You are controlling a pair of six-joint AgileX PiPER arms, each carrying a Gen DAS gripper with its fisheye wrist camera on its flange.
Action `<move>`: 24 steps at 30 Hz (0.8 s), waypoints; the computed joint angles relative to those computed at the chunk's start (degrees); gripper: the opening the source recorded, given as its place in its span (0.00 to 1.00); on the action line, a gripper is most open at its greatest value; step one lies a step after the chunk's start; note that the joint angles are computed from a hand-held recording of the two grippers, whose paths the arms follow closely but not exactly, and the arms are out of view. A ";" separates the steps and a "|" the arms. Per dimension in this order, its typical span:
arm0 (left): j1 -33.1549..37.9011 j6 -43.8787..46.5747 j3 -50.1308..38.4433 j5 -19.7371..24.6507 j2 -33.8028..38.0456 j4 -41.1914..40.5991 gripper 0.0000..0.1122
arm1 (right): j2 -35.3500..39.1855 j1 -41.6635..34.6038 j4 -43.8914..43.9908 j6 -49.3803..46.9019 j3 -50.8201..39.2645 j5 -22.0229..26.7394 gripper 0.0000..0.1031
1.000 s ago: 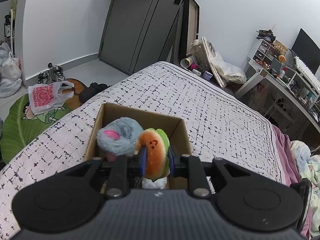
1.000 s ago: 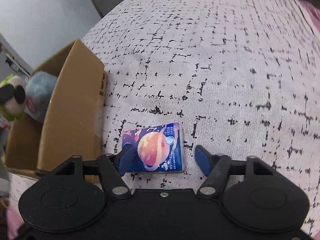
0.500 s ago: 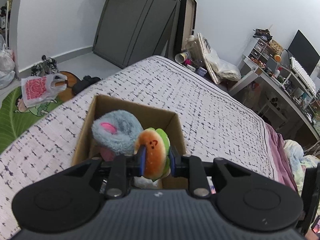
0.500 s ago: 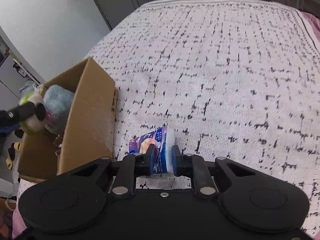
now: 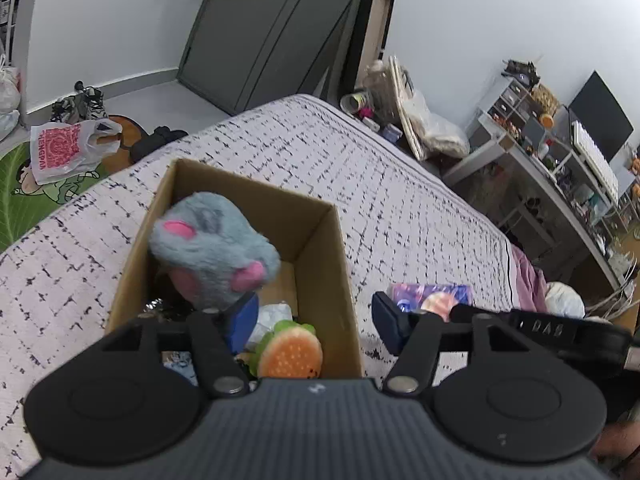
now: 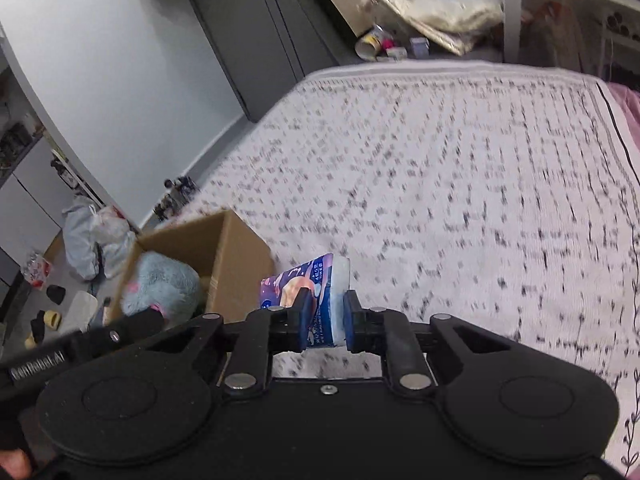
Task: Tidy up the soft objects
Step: 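Open both grippers to drop the burger and tissue pack into the box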
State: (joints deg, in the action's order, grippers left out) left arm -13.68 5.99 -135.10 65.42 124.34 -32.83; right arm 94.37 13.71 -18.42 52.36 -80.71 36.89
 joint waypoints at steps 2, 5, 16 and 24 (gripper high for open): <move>0.40 -0.25 -0.15 -0.23 -0.29 0.16 0.57 | 0.66 0.13 0.17 -1.00 -2.51 0.72 0.16; 1.01 -0.40 0.61 -1.24 -1.25 0.70 0.61 | 2.21 0.72 0.12 -2.32 -6.27 1.53 0.16; 1.99 -0.01 10.17 -10.24 -7.38 6.17 0.78 | 9.60 2.65 0.20 -7.04 -18.71 5.41 0.16; 3.98 -3.37 12.42 -12.16 -8.35 8.83 0.84 | 15.59 4.03 -0.06 -7.52 -24.95 6.70 0.18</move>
